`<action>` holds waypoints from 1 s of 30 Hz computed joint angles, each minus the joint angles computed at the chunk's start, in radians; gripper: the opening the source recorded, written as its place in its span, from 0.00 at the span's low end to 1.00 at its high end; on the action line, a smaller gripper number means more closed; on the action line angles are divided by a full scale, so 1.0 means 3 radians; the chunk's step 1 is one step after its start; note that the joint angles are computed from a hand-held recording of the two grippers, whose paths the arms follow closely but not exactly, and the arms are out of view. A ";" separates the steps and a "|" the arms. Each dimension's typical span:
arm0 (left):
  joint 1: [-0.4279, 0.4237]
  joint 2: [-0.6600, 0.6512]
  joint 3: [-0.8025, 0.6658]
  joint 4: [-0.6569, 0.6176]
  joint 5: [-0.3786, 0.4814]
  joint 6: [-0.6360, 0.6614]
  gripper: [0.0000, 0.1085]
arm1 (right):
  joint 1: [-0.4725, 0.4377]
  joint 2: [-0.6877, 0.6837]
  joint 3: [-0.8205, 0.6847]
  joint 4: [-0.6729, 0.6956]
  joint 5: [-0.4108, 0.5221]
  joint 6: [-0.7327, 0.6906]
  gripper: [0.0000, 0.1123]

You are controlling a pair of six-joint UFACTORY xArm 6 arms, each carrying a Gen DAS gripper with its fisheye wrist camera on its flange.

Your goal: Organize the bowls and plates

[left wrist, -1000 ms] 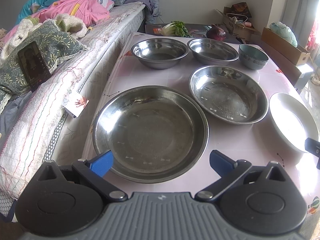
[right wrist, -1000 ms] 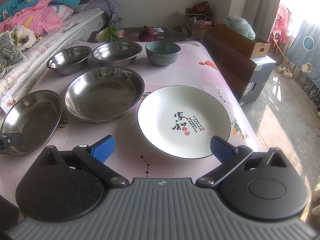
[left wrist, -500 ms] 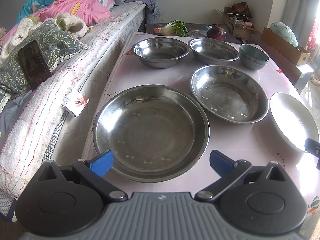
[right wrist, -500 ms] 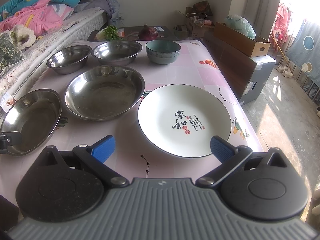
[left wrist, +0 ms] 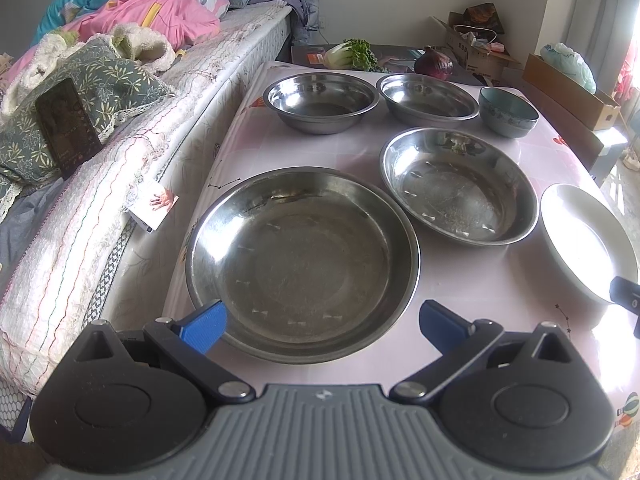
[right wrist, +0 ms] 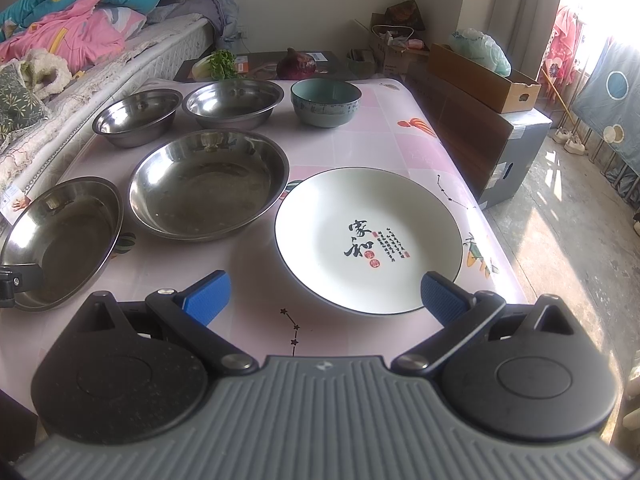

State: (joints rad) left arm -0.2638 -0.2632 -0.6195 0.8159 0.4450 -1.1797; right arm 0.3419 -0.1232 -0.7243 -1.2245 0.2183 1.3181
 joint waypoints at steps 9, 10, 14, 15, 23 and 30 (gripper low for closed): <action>-0.0014 -0.0007 0.0010 0.0001 0.0010 -0.0015 0.95 | -0.0021 0.0051 -0.0019 -0.0102 -0.0020 0.0100 0.91; -0.0012 -0.0011 0.0017 0.0005 0.0004 -0.0021 0.95 | -0.0016 0.0045 -0.0018 -0.0080 -0.0016 0.0081 0.91; 0.0026 0.0011 0.0056 0.0056 -0.0058 -0.0071 0.95 | -0.0017 0.0049 -0.0020 -0.0081 -0.0014 0.0081 0.91; 0.0026 0.0011 0.0058 0.0055 -0.0059 -0.0069 0.95 | -0.0015 0.0046 -0.0020 -0.0075 -0.0013 0.0075 0.91; 0.0052 0.0025 0.0043 -0.0074 -0.0064 0.0042 0.95 | -0.0064 0.0089 -0.0023 -0.0206 -0.0104 0.0247 0.91; 0.0122 0.0019 0.0004 0.0086 -0.0005 -0.0048 0.95 | -0.0054 0.0097 -0.0086 -0.0411 -0.0004 0.0565 0.91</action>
State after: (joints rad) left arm -0.2272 -0.2574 -0.6183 0.8416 0.4434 -1.1942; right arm 0.3257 -0.0942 -0.7502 -1.3479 0.2170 1.4876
